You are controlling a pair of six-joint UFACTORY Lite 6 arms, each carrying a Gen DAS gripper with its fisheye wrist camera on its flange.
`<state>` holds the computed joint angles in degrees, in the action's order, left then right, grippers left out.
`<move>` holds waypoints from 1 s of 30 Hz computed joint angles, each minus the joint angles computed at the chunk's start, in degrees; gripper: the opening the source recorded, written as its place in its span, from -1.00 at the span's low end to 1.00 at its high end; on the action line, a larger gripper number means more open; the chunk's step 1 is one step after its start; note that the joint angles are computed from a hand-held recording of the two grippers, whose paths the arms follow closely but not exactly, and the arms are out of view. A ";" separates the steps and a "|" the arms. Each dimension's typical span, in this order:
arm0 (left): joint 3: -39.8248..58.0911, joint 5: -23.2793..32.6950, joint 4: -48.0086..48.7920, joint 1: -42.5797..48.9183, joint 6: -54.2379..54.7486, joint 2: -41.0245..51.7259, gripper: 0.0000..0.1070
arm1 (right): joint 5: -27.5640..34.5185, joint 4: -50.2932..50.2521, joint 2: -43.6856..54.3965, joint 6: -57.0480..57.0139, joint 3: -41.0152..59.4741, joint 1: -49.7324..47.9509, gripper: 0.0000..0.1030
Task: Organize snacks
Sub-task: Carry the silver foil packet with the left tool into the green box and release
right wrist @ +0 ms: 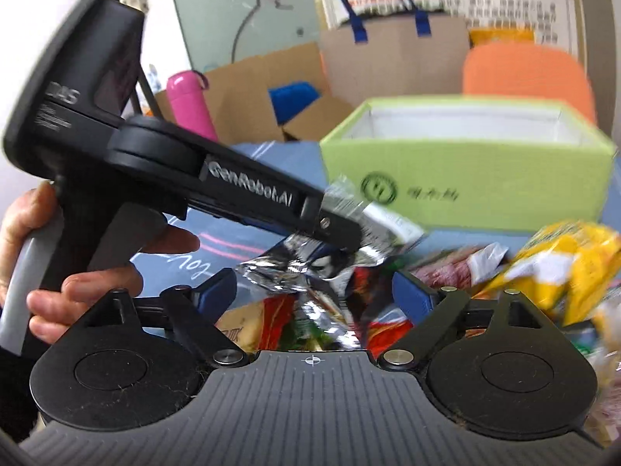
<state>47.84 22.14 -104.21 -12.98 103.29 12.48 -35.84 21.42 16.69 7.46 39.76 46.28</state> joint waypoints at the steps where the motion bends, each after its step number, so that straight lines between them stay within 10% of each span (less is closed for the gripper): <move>1: -0.48 -0.07 -0.66 0.12 0.99 -0.36 -0.14 | 0.34 -0.54 2.17 -0.19 2.16 -0.37 0.46; 6: -5.55 3.39 -1.10 2.31 1.78 -7.28 -0.18 | 1.08 0.89 3.49 -4.24 4.84 -0.81 -0.33; 12: 4.21 -0.80 1.23 -0.71 -3.08 -10.04 -0.17 | 1.76 10.94 -8.16 -21.20 2.73 -0.29 -0.34; 20: 46.80 -5.42 35.99 -1.12 -41.28 25.54 0.06 | 26.76 -24.44 16.23 0.96 42.95 -19.86 -0.28; 24: 37.79 -8.67 20.07 -0.30 -24.38 20.05 0.23 | 26.82 -23.49 19.56 0.57 46.27 -21.54 -0.26; 30: 6.55 -6.09 -12.68 1.51 11.60 -2.99 0.30 | 8.33 -18.25 -3.76 -4.17 11.13 -18.45 0.30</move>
